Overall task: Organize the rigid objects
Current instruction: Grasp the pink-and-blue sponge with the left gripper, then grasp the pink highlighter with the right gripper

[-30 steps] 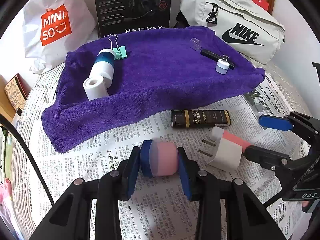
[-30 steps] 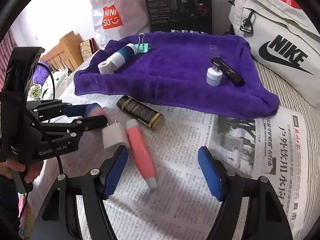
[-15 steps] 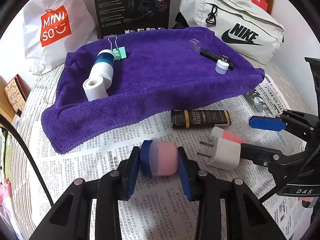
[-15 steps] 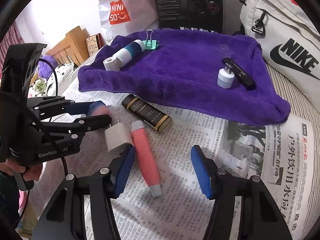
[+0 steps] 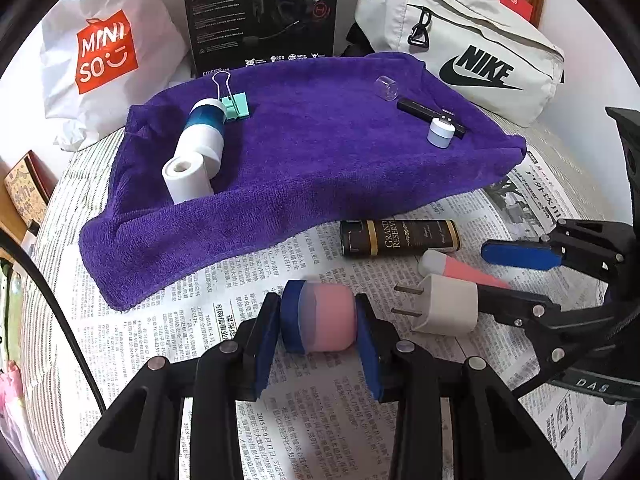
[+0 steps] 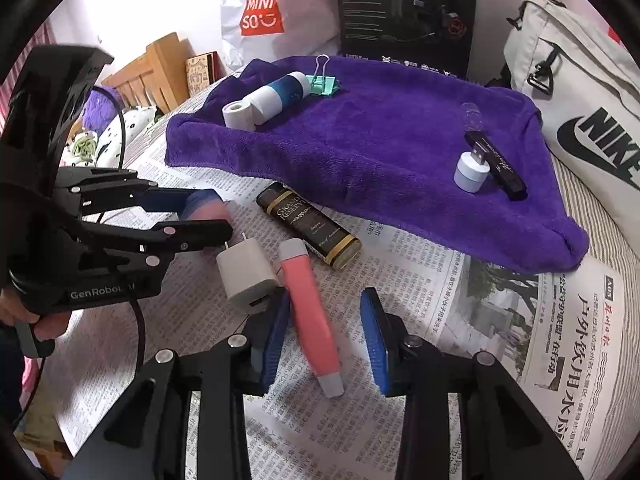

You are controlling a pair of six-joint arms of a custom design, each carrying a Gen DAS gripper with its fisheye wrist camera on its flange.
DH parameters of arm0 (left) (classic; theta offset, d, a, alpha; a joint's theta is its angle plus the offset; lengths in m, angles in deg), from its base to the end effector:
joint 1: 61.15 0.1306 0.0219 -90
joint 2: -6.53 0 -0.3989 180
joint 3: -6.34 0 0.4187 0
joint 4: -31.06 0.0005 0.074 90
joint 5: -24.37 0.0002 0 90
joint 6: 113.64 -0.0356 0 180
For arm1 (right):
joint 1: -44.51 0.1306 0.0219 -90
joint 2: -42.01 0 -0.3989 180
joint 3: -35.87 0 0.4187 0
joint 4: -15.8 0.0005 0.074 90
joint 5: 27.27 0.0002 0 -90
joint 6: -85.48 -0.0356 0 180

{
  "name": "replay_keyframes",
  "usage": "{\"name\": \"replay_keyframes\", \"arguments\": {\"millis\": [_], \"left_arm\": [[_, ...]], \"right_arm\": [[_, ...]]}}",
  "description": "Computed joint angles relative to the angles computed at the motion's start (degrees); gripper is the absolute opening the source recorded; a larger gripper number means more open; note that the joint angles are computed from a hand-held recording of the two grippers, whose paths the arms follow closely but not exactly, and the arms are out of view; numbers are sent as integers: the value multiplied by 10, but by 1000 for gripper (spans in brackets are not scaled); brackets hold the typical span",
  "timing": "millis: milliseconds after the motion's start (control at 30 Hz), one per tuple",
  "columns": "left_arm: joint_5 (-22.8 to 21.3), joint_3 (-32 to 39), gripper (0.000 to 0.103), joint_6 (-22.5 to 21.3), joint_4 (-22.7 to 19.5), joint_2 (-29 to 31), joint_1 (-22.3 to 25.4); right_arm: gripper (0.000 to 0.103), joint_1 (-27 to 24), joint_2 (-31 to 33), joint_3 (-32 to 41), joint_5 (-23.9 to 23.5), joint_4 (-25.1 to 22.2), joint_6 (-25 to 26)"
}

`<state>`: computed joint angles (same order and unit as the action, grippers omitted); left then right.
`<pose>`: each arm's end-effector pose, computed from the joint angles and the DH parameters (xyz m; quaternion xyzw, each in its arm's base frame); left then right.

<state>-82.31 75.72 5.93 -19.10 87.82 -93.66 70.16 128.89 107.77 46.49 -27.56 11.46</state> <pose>0.3608 -0.2184 0.3429 -0.0104 0.9608 -0.0025 0.2772 0.4117 0.2082 0.3285 -0.3745 0.8766 0.1582 0.2576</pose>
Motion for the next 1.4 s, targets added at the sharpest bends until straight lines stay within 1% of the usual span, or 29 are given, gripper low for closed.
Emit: {"name": "replay_keyframes", "arguments": {"millis": [100, 167, 300, 367, 433, 567, 667, 900, 1067, 1200, 1400], "left_arm": [[-8, -2, 35, -1, 4, -1, -3], [-9, -5, 35, -2, 7, -3, -4], [-7, -8, 35, 2, 11, -6, -3], [-7, -8, 35, 4, 11, -7, -3], [-5, -9, 35, 2, 11, -8, -3], [1, -14, 35, 7, 10, -16, 1], [1, -16, 35, 9, 7, -21, 3], [1, -15, 35, 11, 3, -28, 2], [-2, -5, 35, 9, -2, -31, 3], [8, 6, 35, 4, -3, -36, 11], [-1, 30, 35, -10, -14, -31, 21]], "right_arm": [[32, 2, -1, -1, 5, 3, 4], [24, 3, -1, -1, 5, 1, 7], [22, 0, 0, 0, -1, -2, 16], [17, 0, 1, 3, -1, -7, 17], [17, -2, 2, 6, -10, -19, 22], [17, -5, -5, 3, -11, -24, 24], [17, -13, -12, 0, -25, -30, 23], [17, -19, -18, 3, -20, -39, 26], [17, -24, -18, 12, -23, -44, 23], [17, -26, -17, 22, -31, -47, 24], [17, -30, -11, 41, -48, -53, 20]]}}
